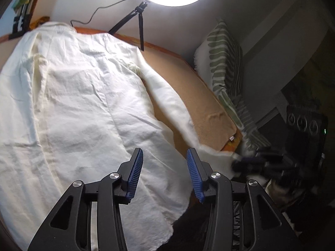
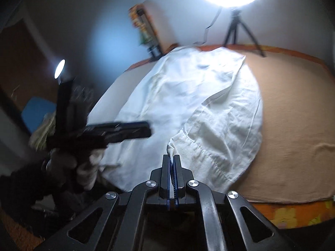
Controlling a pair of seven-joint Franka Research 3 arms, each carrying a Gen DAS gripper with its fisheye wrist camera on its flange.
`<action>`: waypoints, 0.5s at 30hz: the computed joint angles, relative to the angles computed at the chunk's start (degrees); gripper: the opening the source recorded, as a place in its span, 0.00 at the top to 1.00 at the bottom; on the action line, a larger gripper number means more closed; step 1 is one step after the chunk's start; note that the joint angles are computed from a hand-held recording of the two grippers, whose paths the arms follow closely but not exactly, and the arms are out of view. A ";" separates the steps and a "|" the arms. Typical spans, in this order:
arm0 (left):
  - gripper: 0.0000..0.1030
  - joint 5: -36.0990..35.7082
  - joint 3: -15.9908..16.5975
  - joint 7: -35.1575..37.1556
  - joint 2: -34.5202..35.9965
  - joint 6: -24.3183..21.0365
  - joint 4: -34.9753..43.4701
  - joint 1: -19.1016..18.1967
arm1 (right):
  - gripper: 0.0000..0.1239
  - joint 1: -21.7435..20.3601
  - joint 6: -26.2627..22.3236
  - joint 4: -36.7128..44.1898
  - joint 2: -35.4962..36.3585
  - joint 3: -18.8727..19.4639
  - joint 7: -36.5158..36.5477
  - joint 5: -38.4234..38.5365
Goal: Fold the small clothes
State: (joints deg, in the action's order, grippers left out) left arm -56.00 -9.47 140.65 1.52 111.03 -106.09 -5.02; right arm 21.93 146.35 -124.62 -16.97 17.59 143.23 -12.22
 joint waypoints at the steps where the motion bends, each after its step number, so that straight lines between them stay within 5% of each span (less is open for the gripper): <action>1: 0.59 0.47 -0.21 -0.16 -0.06 0.49 -0.37 -0.23 | 1.00 0.69 -0.17 0.41 1.09 -0.11 -1.38 0.73; 9: 0.59 3.55 -0.79 -1.58 -0.33 1.50 -2.78 -1.80 | 0.76 4.31 0.00 2.39 1.74 -4.78 -17.61 10.62; 15: 0.59 6.20 -1.62 -1.01 -1.56 5.66 -5.29 -3.41 | 0.73 -1.91 -6.69 10.88 3.94 -4.44 -17.42 2.23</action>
State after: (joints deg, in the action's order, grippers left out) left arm -49.80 -11.09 139.64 -0.04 116.69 -111.38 -8.43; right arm 20.02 139.66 -113.74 -13.02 13.15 125.81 -10.00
